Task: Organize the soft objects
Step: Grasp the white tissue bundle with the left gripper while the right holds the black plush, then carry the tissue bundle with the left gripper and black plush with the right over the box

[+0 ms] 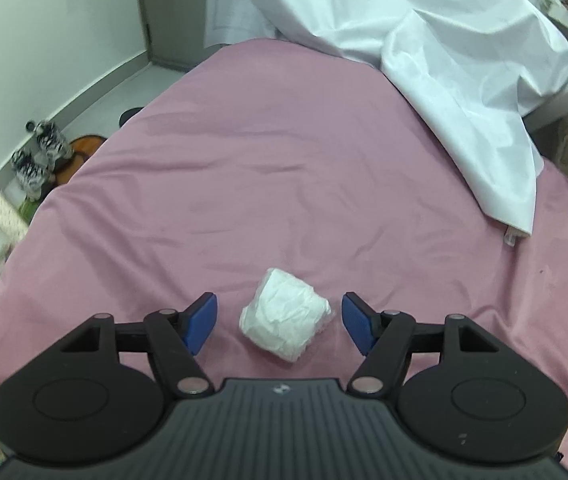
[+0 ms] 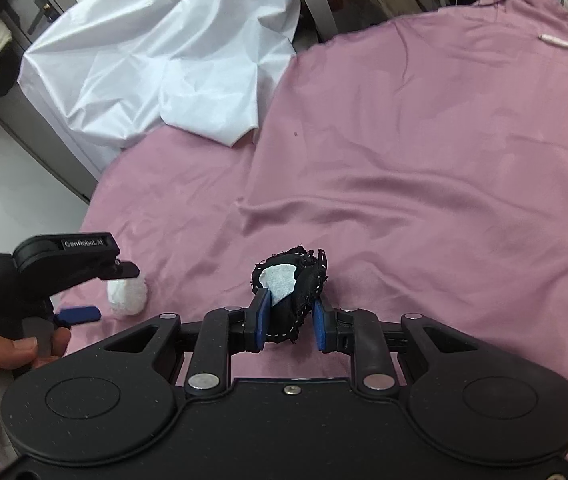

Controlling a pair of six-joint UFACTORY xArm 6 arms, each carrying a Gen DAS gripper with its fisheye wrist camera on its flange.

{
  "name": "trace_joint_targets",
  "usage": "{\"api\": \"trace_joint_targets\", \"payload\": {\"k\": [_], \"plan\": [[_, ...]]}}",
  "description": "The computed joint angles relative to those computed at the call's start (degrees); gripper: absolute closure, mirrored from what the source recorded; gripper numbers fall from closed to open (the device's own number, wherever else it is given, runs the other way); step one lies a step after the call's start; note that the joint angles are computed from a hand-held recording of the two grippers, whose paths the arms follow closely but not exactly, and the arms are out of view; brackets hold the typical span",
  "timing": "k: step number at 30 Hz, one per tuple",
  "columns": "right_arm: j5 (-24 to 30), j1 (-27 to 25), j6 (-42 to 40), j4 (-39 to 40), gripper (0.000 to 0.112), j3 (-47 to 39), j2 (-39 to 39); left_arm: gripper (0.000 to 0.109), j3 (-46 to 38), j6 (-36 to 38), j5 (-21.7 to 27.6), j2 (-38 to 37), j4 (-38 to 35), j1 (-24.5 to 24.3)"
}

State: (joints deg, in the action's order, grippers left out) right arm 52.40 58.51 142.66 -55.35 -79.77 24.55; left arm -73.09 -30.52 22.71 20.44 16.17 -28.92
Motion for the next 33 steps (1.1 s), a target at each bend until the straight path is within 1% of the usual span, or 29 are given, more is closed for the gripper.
{"api": "trace_joint_targets", "payload": {"k": [3, 4, 5, 6, 8, 9, 11, 16, 23, 27, 29, 31, 33], "plan": [[-2.0, -1.1, -0.3, 0.7, 0.09, 0.1, 0.8, 0.043, -1.7, -0.1, 1.3, 1.8, -0.1, 0.0], [-1.9, -1.3, -0.6, 0.7, 0.09, -0.2, 1.1, 0.053, -1.9, 0.1, 1.5, 2.2, -1.5, 0.0], [-1.8, -1.3, -1.2, 0.7, 0.09, -0.4, 1.3, 0.06, -1.9, 0.2, 1.4, 2.3, -3.1, 0.1], [-1.6, -1.4, -1.8, 0.7, 0.09, -0.6, 1.4, 0.06, -1.8, -0.4, 1.4, 2.3, -3.3, 0.1], [-1.8, -1.5, -1.9, 0.4, 0.09, -0.2, 1.2, 0.06, -1.2, -3.3, 1.6, 1.4, -0.3, 0.0], [-2.1, -1.5, -1.7, 0.3, 0.09, 0.1, 1.0, 0.06, -0.8, -3.4, 1.4, 0.7, -0.1, -0.1], [-1.9, -1.5, -1.8, 0.5, 0.09, 0.3, 0.6, 0.061, 1.2, -1.0, 0.2, -1.4, -2.3, -0.2], [1.1, 0.0, -1.0, 0.0, 0.09, -0.1, -0.2, 0.06, 6.5, 2.0, -1.4, -7.1, -5.4, -0.2], [7.9, 3.7, -1.6, -1.4, 0.09, -0.7, -2.6, 0.06, 15.1, 5.0, -2.1, -16.6, -9.8, -0.4], [9.2, 5.4, -1.6, -2.4, 0.09, -0.2, -4.1, 0.06, 19.9, 7.1, -2.1, -22.4, -12.3, -0.3], [10.8, 6.4, -2.9, -2.7, 0.09, -1.0, -4.1, 0.06, 22.1, 7.8, -1.8, -25.4, -13.4, 0.0], [14.0, 7.7, -5.0, -3.0, 0.09, -2.8, -3.6, 0.06, 24.1, 9.1, -1.3, -28.3, -15.2, 0.2], [15.3, 8.6, -5.9, -3.7, 0.09, -3.8, -3.5, 0.06, 26.0, 10.1, -1.1, -31.2, -16.0, 0.4]]}}
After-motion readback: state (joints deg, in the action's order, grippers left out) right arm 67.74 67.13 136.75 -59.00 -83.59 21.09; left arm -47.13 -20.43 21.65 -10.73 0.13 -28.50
